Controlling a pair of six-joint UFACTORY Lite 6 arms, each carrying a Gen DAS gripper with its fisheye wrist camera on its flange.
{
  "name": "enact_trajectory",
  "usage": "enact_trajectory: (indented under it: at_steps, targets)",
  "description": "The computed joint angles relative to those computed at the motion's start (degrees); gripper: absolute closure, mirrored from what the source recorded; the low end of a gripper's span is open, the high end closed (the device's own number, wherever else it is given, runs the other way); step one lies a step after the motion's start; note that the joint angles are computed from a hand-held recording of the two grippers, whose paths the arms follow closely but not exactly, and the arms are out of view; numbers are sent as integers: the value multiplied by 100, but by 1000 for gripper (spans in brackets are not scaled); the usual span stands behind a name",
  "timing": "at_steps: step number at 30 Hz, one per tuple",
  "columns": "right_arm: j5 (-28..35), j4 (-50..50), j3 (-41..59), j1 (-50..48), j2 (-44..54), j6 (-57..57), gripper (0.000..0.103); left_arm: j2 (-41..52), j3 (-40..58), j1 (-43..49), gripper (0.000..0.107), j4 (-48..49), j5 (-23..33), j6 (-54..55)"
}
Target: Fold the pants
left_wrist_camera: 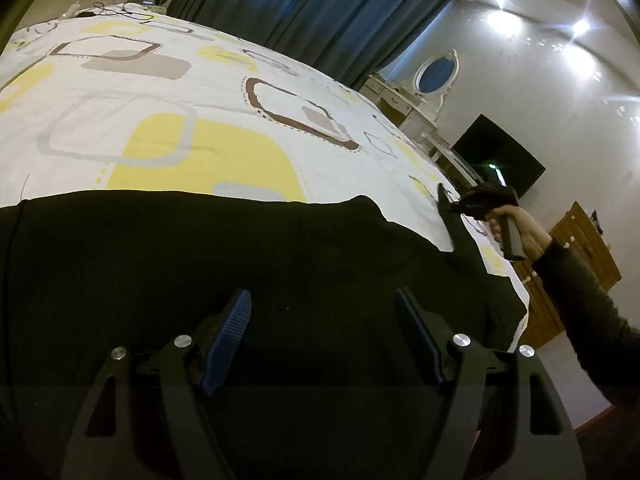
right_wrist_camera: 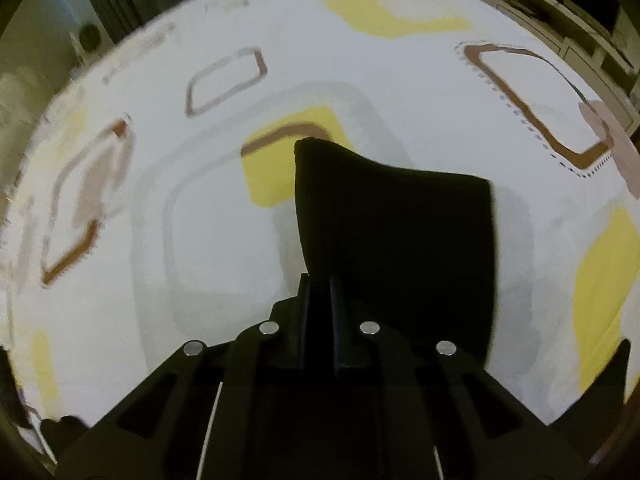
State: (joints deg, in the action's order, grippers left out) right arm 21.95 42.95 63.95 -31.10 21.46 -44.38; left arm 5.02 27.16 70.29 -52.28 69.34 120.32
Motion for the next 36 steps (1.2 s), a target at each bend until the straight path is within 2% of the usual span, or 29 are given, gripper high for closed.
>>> enact_trajectory:
  at_steps: [3,5,10,13,16,25,36]
  targets:
    - [636,1358,-696,-946,-792,-1799,95,-53,-60,-5,34,-22,-28,23]
    - [1377,1941,-1009,-1921,-1147,-2872,95,-89,-97,-36,34,-59,-64,26]
    - [3079,2063,-1284,-4372,-1371,-4334,95,-255,-243,-107,34,-185,-191,55]
    - [3944,1766,-949,-5910,-815,-4892,95,-347,-319,-123,34,-225,-247,78]
    - [4428,1443,-347,-6811,10,-5010,96,-422,-368,-158,34,-263,-292,33]
    - [4896,993,677,-7925,1411,-5127,96,-697,-528,-200,34,-307,-433,-64]
    - [4571,875,1051,-7998,2257,-4939,96,-731,-591,-222,34,-358,-530,30]
